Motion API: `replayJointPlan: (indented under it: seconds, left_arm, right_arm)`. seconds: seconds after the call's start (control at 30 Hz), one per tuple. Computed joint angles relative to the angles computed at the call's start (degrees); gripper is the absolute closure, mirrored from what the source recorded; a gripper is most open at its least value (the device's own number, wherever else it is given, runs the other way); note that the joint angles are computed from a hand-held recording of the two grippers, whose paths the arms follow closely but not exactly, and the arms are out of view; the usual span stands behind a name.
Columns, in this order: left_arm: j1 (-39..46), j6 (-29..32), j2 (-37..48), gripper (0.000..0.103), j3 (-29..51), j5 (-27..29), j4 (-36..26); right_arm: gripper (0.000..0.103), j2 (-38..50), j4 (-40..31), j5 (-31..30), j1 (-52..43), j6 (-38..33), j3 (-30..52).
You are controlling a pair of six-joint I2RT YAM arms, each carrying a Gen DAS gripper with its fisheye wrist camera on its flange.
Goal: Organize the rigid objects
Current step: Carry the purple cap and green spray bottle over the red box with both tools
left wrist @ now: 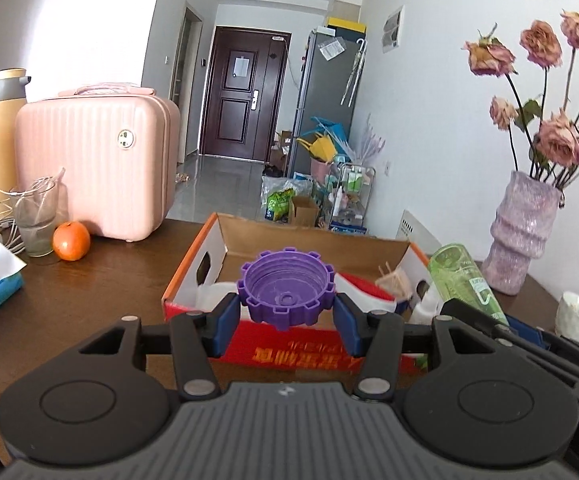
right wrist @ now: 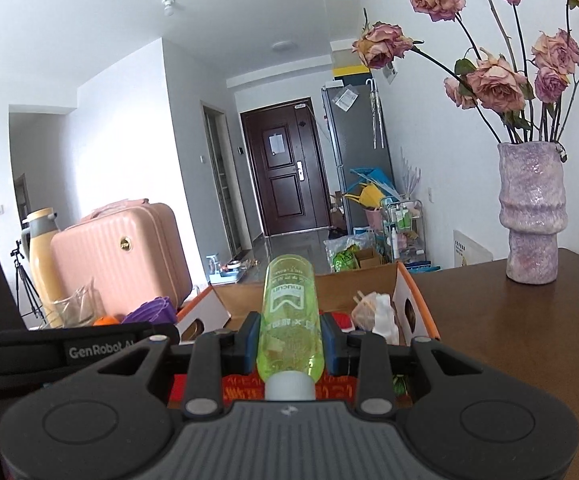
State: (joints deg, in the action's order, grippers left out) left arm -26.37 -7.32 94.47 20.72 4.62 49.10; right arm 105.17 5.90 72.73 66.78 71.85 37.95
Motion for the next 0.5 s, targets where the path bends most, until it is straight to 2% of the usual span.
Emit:
replayJointPlan:
  seconds: [0.3, 0.5]
  left_arm:
    - [-0.40, -1.42, 5.43, 0.051, 7.39, -0.94, -1.75]
    - [-0.87, -1.71, 9.18, 0.050, 12.24, -2.51, -3.08]
  right_arm:
    - [0.073, -0.15, 19.17, -3.50, -6.63, -16.31, -3.96]
    - [0.073, 0.81, 25.15, -6.01, -11.05, -21.86, -4.43]
